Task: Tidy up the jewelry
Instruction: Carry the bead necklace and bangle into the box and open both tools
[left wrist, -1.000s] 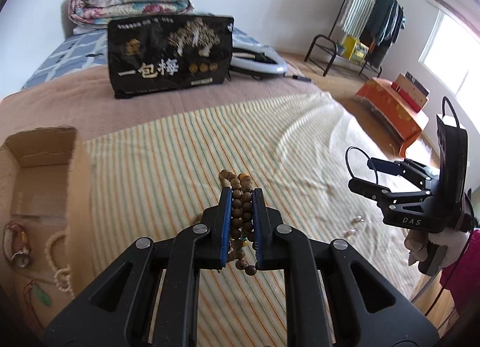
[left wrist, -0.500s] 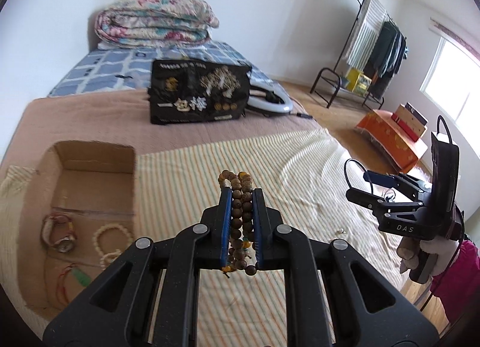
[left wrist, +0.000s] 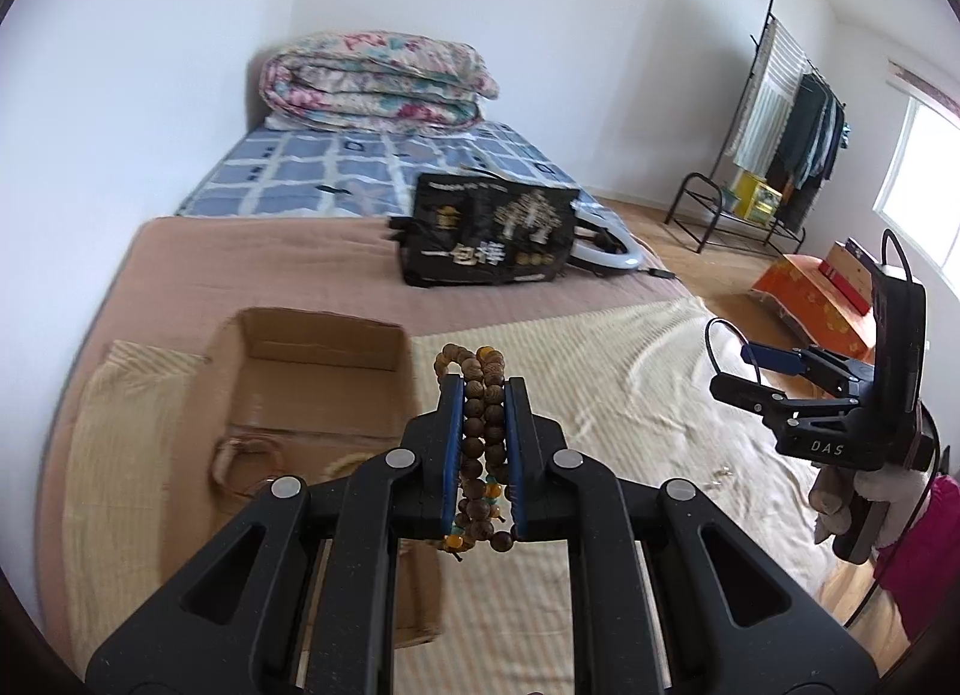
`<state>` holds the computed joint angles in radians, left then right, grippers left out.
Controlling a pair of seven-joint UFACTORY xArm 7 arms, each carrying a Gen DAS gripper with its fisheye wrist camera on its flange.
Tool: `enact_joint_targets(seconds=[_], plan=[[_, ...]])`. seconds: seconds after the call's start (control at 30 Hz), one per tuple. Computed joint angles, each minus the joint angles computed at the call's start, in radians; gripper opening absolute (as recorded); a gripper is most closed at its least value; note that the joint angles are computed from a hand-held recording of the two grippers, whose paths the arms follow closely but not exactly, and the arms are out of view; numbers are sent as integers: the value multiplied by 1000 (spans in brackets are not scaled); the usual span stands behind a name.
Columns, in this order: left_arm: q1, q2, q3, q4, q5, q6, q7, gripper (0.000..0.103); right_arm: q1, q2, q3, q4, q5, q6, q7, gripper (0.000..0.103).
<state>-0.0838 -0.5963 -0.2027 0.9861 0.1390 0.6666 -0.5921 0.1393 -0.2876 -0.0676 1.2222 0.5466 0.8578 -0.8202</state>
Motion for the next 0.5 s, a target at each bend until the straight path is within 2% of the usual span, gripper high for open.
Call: enact_joint_targets(seconds=[0.27, 0.5], plan=[[48, -103, 24, -56, 28, 58, 17, 11, 44, 32, 50, 35, 12, -5, 45, 74], [79, -159, 44, -107, 24, 66, 33, 11, 88, 74, 96, 59, 6, -29, 72, 74]])
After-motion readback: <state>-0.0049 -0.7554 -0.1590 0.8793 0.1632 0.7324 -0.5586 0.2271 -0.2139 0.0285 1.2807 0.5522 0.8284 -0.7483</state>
